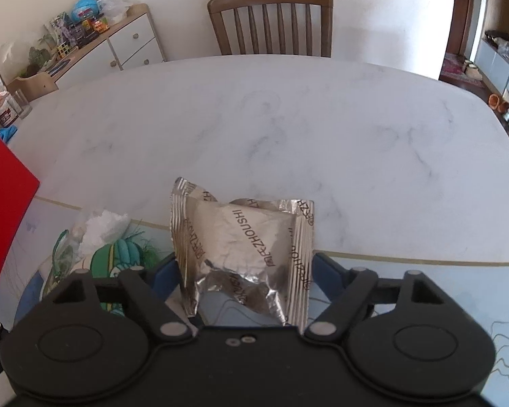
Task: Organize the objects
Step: 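Grasp the teal egg-shaped toy with the left tool while the right tool grasps the silver foil bag, then carry the teal toy and silver foil bag over the cardboard box with both tools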
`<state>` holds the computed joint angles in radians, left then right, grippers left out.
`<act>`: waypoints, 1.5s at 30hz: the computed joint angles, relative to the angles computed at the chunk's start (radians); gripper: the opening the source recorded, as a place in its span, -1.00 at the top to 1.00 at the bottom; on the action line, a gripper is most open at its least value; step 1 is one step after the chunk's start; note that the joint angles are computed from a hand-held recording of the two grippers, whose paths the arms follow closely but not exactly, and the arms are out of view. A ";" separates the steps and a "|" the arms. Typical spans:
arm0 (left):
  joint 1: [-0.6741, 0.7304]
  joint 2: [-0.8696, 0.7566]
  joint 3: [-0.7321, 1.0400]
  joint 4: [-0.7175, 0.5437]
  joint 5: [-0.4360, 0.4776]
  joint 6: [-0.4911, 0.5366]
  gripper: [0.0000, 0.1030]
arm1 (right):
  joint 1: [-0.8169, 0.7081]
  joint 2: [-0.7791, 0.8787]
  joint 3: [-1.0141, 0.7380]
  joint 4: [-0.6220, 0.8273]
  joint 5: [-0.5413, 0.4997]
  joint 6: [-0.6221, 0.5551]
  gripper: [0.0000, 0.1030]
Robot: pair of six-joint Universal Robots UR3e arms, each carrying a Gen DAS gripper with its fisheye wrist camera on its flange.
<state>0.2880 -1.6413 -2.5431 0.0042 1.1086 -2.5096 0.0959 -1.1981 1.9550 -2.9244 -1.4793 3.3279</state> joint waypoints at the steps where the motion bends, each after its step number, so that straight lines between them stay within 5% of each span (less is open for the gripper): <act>1: 0.000 0.000 0.001 0.000 0.002 0.000 0.36 | -0.001 -0.002 0.006 -0.007 -0.002 0.000 -0.47; 5: 0.007 0.012 -0.001 -0.022 -0.009 0.010 0.40 | 0.000 -0.015 0.016 -0.009 -0.005 0.010 -0.31; 7: 0.010 0.019 0.000 -0.033 -0.010 0.012 0.41 | -0.002 -0.018 0.015 -0.003 0.006 0.008 0.03; 10: 0.017 0.023 0.008 -0.057 -0.018 0.013 0.41 | 0.017 -0.029 0.013 0.001 -0.033 0.006 0.11; 25: 0.145 0.238 -0.039 -0.285 -0.127 0.097 0.41 | 0.038 -0.287 0.182 0.034 -0.041 0.005 0.15; 35: 0.302 0.550 -0.005 -0.742 -0.227 0.244 0.41 | 0.142 -0.462 0.199 0.164 -0.103 0.062 0.15; 45: 0.568 0.769 0.204 -1.415 -0.322 0.548 0.41 | 0.322 -0.465 0.074 0.266 -0.206 0.191 0.14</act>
